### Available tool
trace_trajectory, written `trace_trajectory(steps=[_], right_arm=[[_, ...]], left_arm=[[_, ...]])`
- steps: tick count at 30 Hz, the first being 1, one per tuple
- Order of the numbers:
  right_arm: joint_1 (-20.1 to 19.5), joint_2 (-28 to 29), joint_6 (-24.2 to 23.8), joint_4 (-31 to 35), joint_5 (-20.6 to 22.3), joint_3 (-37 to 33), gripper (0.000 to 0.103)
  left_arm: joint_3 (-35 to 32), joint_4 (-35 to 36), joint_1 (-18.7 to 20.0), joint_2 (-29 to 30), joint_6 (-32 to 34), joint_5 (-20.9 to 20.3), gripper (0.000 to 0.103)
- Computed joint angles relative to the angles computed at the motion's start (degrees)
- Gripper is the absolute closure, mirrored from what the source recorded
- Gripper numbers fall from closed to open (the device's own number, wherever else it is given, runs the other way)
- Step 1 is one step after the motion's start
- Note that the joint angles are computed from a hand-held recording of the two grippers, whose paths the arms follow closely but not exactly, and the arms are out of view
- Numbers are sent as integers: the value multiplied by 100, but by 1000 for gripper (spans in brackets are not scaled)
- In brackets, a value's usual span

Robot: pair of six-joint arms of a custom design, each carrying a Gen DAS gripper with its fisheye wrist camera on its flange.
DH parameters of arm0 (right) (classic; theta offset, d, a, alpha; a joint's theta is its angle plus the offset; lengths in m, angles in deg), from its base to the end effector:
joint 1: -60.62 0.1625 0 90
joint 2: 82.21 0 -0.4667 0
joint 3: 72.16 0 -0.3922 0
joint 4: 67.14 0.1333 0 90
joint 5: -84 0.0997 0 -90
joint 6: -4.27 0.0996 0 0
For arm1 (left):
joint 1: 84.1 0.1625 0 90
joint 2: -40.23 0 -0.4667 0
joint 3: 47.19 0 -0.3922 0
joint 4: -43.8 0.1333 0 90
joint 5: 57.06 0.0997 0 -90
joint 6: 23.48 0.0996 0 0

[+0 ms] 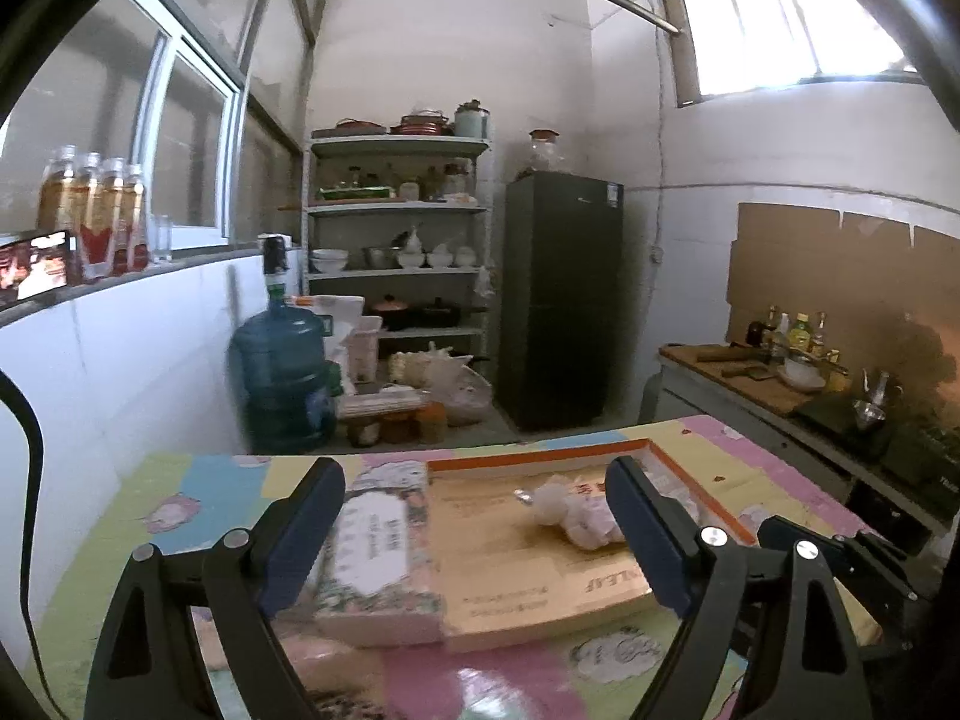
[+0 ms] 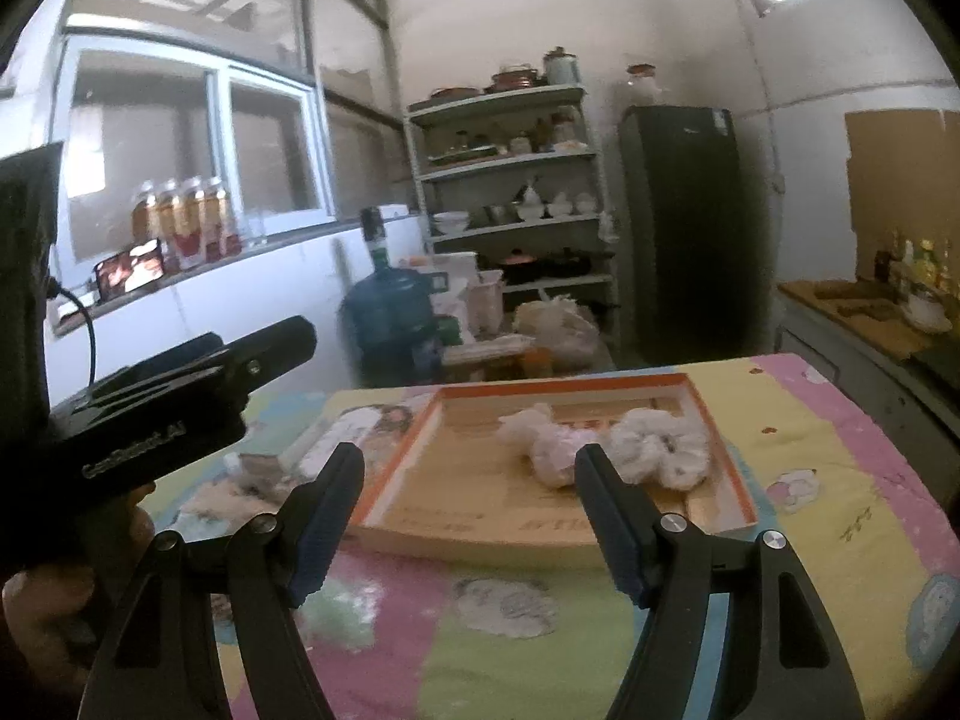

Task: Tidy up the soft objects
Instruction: 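Move both tools back toward the pile of soft items, then grasp the green bath ball in its plastic bag with the right tool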

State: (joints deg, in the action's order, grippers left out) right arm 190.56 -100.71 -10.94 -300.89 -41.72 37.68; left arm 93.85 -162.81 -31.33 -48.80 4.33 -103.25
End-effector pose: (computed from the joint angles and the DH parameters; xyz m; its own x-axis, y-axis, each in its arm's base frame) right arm 0.4160 -0.3798 -0.0518 -0.7845 -0.2834 0.5516 -0.6191 0.4076 -0.6712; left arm -0.0550 -0.4066 0.3793 -0.7218 0.1051 -0.6841 0.6741 0.3307 -0.6605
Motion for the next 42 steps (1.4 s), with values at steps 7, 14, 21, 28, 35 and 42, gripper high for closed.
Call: trace_trajectory(steps=[7, 14, 21, 28, 35, 42], right_arm=[[282, 238, 295, 317, 89, -188, 29], [456, 450, 503, 563, 126, -373, 29], [578, 626, 582, 752, 93, -512, 29], [607, 725, 568, 900, 89, -606, 29], [613, 822, 612, 1027, 42, -671, 29], [483, 1015, 762, 1275, -165, -674, 28]], left_arm=[[252, -2, 155, -569, 196, 170, 14], [425, 150, 344, -1132, 347, 200, 14], [524, 194, 602, -1500, 437, 159, 14], [512, 325, 857, -1681, 429, 96, 14], [461, 684, 1361, -1938, 369, -397, 14], [386, 931, 2119, -2108, 217, -1193, 14]])
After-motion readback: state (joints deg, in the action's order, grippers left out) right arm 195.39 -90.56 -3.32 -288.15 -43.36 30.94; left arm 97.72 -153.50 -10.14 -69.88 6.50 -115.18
